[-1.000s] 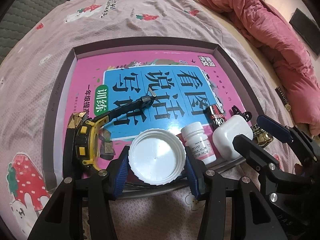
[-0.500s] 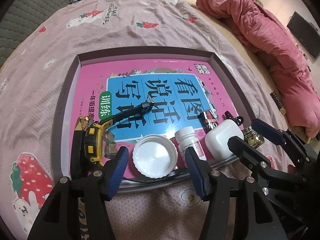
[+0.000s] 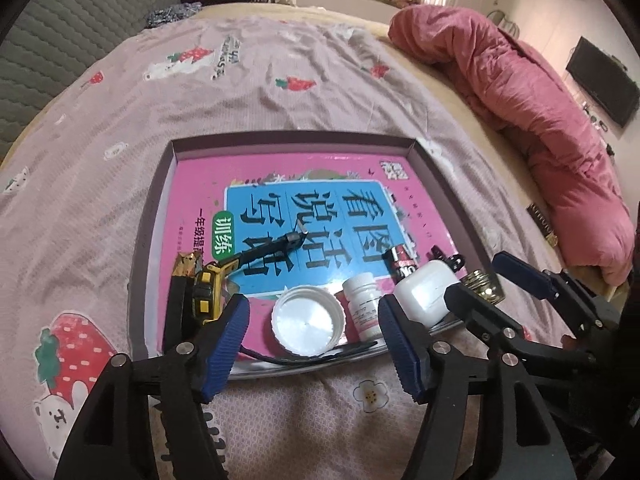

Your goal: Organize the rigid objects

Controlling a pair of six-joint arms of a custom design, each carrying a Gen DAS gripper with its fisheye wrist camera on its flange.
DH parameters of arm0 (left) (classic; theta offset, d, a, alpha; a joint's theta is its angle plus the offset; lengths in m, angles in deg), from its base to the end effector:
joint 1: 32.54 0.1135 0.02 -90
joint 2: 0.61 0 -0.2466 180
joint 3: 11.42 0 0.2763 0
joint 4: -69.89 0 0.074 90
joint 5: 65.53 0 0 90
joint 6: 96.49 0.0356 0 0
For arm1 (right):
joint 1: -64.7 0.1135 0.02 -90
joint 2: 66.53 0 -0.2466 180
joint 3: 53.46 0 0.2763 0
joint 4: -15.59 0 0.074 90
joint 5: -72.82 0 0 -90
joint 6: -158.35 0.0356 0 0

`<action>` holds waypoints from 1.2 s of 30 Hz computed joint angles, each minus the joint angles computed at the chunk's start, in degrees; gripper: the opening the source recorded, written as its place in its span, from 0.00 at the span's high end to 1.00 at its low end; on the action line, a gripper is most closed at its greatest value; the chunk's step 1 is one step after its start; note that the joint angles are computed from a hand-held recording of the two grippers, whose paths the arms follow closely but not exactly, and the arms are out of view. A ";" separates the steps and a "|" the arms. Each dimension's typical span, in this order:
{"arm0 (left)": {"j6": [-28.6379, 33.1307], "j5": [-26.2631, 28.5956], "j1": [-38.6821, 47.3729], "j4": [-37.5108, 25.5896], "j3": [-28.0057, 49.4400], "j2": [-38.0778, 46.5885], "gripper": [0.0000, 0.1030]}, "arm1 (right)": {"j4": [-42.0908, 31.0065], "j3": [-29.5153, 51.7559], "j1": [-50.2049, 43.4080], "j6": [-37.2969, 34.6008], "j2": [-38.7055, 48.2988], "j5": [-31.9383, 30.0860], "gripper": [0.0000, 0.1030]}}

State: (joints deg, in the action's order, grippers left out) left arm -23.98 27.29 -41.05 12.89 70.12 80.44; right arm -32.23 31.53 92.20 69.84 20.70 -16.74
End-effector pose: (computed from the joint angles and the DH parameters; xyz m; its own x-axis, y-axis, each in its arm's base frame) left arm 0.3146 -0.0488 0.2681 -0.8392 -0.1780 -0.5140 -0.0813 0.9754 -0.2050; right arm 0.3146 0.1635 0.2650 -0.6917 -0.3308 -0.6419 -0.4395 0.8982 0.0108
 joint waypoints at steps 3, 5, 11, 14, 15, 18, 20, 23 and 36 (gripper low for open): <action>-0.19 -0.70 0.07 0.01 -0.87 -2.01 0.29 | 0.01 -0.49 0.15 0.26 -1.43 0.29 0.38; -0.43 -1.15 0.18 -0.34 -1.56 -3.45 0.28 | -0.04 -1.26 0.41 0.35 -2.83 0.33 0.38; -0.93 -4.72 -0.74 -0.75 -5.00 -8.21 0.26 | 1.08 -6.06 1.89 1.44 -8.62 2.09 0.37; -0.90 -7.47 -1.49 -0.88 -7.42 -10.91 0.26 | 3.30 -10.08 2.86 2.64 -12.33 4.44 0.37; -1.04 -7.59 -1.29 -0.92 -8.32 -12.01 0.26 | 3.68 -11.13 3.08 3.18 -13.34 5.09 0.37; -1.54 -8.74 -1.24 -1.59 -9.68 -14.40 0.26 | 4.63 -13.82 3.22 4.90 -16.14 5.47 0.36; -2.13 -10.73 -1.61 -2.13 -10.57 -16.40 0.26 | 4.65 -15.02 3.94 4.51 -17.65 6.40 0.36; -2.77 -11.72 -1.99 -2.86 -11.71 -18.79 0.26 | 4.27 -16.21 4.98 4.42 -19.44 7.18 0.36; -9.71 -15.49 -7.65 -6.73 -17.99 -26.45 0.26 | 3.07 -21.32 10.70 6.26 -25.65 11.54 0.36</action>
State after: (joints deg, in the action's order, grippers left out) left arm -33.69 11.80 -48.70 6.17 52.13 53.99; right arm -29.17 10.22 102.90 76.09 -4.96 -5.20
